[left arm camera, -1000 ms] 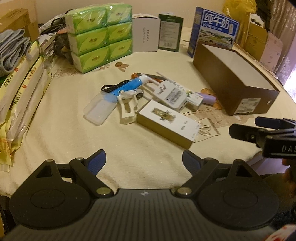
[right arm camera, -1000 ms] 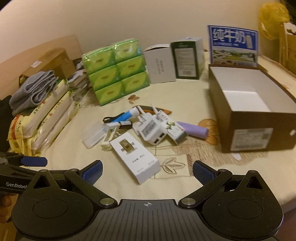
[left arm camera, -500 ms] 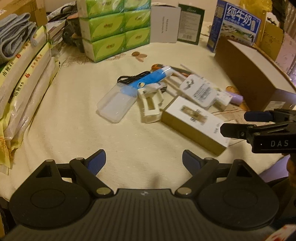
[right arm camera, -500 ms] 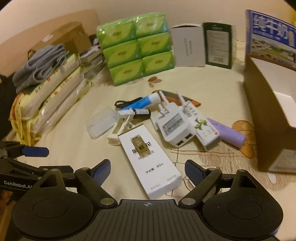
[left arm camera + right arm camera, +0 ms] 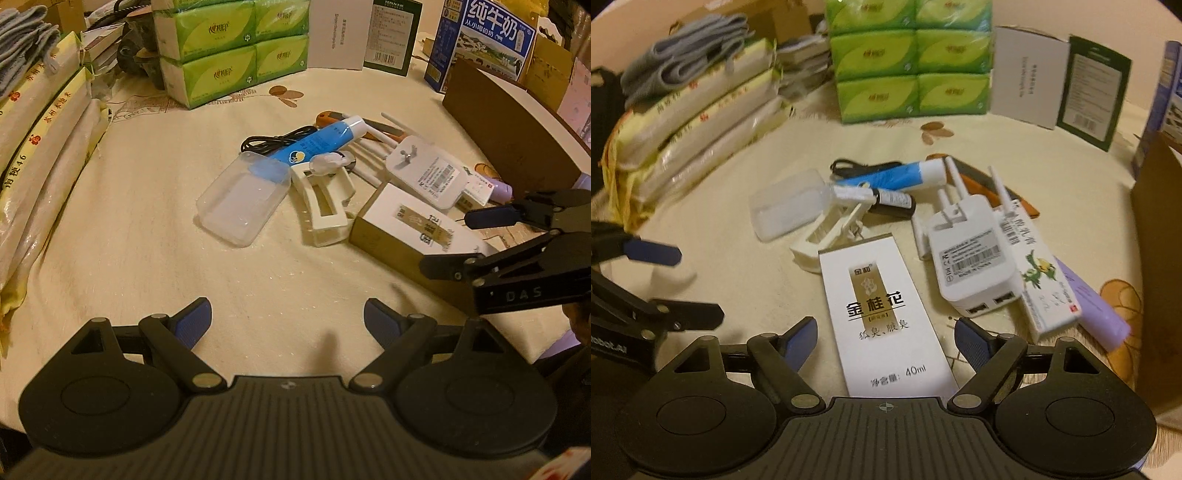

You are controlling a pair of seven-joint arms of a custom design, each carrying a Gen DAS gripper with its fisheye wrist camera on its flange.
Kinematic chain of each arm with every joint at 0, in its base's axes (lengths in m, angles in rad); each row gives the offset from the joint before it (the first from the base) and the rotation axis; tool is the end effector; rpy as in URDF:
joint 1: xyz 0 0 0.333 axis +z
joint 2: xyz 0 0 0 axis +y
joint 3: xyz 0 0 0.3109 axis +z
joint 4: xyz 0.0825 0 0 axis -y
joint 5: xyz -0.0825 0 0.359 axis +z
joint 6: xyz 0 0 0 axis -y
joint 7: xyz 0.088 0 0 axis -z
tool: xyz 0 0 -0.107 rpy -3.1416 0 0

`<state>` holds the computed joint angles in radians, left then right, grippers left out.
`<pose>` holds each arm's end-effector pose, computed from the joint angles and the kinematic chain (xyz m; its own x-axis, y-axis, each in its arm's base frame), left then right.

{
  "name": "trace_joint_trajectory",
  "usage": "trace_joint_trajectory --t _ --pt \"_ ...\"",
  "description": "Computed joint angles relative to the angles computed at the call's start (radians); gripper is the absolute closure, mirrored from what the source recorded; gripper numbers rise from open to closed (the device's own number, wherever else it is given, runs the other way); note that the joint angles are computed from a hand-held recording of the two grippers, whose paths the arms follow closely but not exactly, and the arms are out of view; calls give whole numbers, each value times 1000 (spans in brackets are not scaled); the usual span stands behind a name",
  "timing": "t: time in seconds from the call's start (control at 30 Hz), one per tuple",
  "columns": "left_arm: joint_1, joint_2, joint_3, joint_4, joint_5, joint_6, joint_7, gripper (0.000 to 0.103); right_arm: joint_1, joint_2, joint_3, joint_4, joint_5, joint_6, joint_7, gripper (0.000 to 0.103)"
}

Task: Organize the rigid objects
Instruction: 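Move the right gripper to the white gold-label box and grasp it, then grasp the clear plastic case with the left gripper while the right gripper lifts the white box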

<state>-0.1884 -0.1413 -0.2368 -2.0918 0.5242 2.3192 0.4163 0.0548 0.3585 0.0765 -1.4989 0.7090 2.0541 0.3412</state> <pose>0.4792 -0.2126 0.5284 0.4093 -0.9115 0.0392 -0.7492 -0.3603 -0.5558 0.6556 0.1142 0.4991 0.8938 -0.4262 -0.1396 -0.4112 -0.6543 -0.6347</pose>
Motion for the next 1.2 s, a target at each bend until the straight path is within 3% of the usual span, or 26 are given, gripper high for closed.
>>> trace_joint_trajectory --t 0.33,0.67,1.03,1.13,1.2 --pt "24 -7 25 -28 -8 43 85 16 11 27 13 3 -20 14 -19 46" --pt "64 -2 51 -40 -9 140 201 20 -25 -36 -10 -31 67 14 30 47" --pt "112 119 88 58 -12 176 390 23 -30 62 -21 128 9 114 292 47" --pt "123 159 99 95 -28 182 443 27 -42 90 -14 171 -12 96 345 47" --pt "129 178 104 108 -63 198 482 36 -47 103 -10 192 -27 83 364 47"
